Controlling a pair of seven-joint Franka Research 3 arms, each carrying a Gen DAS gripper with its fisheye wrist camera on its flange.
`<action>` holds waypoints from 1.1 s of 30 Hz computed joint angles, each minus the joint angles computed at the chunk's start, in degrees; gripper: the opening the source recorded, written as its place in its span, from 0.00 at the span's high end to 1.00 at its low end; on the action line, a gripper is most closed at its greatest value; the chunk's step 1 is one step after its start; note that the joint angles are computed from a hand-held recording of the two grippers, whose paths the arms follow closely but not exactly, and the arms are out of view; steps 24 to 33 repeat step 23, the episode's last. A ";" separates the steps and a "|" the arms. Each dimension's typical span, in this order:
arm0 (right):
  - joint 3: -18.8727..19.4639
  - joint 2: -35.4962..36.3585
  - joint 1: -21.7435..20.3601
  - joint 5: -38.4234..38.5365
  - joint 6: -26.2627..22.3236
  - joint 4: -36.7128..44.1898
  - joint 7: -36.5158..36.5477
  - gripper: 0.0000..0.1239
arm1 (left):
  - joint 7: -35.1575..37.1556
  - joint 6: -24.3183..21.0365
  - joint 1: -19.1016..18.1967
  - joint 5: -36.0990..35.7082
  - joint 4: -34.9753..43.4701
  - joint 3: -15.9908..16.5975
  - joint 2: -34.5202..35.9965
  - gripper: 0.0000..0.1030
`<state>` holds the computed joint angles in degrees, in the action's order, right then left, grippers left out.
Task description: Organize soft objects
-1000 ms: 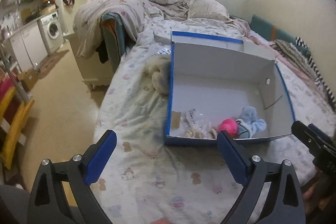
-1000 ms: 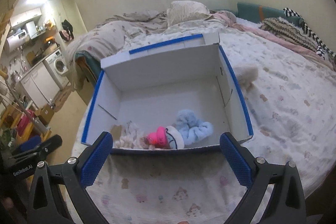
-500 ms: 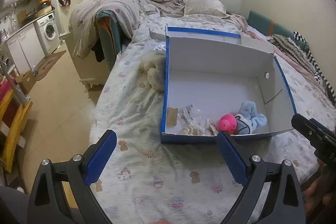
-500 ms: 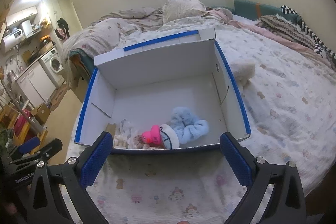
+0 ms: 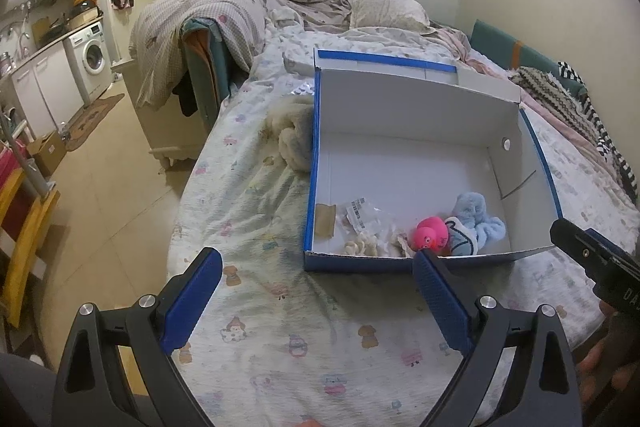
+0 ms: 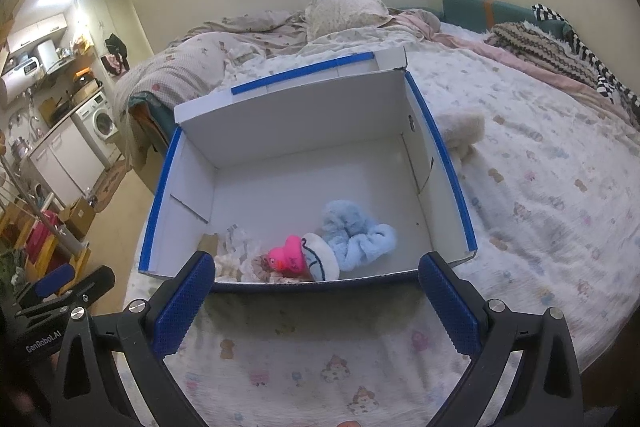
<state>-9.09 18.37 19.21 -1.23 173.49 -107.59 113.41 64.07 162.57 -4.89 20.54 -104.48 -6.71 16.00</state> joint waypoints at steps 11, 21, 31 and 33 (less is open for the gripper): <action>0.23 -0.24 -0.12 1.03 0.81 -0.73 -1.26 0.17 | -0.51 0.52 0.02 0.42 -0.59 0.14 -0.26 0.07; 0.07 -0.31 0.08 1.08 0.72 -0.76 -1.30 0.17 | -0.83 0.63 -0.07 0.72 -0.71 0.26 -0.35 0.07; 0.40 -0.22 -0.26 1.25 0.71 -0.62 -1.80 0.17 | -2.67 0.89 -0.89 2.57 -0.69 1.27 -0.35 0.07; 0.40 -0.22 -0.26 1.25 0.71 -0.62 -1.80 0.17 | -2.67 0.89 -0.89 2.57 -0.69 1.27 -0.35 0.07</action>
